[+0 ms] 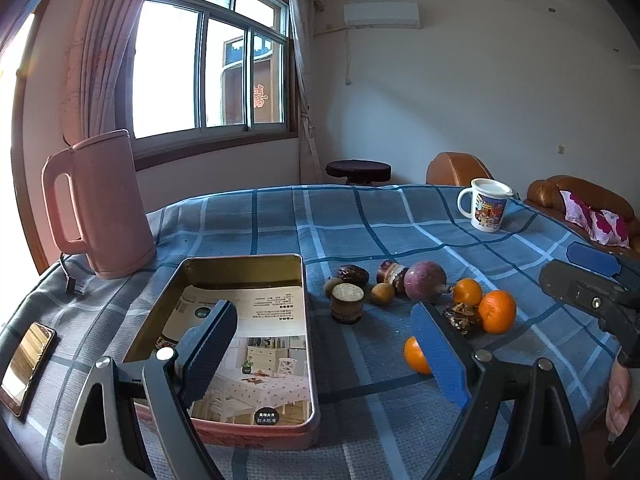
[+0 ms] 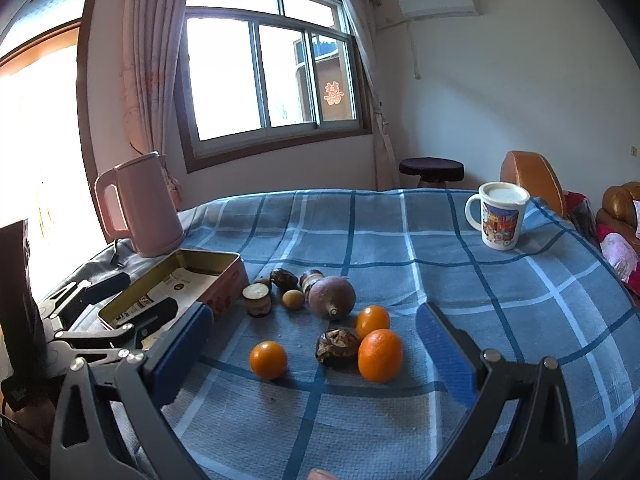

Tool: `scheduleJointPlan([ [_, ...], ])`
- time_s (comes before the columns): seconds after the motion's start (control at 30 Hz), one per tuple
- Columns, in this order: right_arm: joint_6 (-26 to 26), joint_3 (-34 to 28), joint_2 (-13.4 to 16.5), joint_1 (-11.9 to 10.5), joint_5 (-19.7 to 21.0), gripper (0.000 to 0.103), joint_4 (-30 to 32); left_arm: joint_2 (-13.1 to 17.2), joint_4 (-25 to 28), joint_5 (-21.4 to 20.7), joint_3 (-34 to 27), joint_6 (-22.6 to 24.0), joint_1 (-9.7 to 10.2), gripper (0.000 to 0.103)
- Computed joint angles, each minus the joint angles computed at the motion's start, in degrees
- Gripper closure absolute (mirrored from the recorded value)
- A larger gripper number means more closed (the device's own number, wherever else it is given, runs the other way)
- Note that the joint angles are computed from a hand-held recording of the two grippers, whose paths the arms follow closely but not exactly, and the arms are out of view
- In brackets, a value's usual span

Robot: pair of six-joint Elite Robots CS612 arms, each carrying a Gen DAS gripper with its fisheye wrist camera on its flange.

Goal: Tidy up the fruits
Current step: 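Move both tools toward the oranges beside the tin box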

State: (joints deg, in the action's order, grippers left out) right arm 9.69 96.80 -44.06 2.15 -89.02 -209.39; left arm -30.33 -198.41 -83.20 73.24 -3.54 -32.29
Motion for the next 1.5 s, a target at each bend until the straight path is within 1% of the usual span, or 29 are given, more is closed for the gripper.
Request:
scheduleJointPlan([
  [0.17,-0.09,0.02,-0.13,0.13,-0.60,0.000,0.41,0.00,-0.28,-0.24,0.15,0.17,-0.09,0.013],
  [0.37,-0.51,-0.08,-0.05,0.05,-0.27,0.000,0.49,0.01,-0.56,0.24,0.15,0.26,-0.23,0.013],
  [0.53,0.17,-0.07,0.10,0.04,-0.34,0.000,0.14,0.08,-0.21,0.28,-0.05,0.55,-0.28,0.013],
  [1.23,0.65,-0.11,0.71,-0.33,0.98,0.000,0.52,0.18,0.19,0.12,0.10,1.11,-0.38,0.013],
  [1.5,1.90,0.09,0.97,-0.67,1.41,0.000,0.36,0.27,0.47,0.11,0.13,1.91,-0.65,0.013],
])
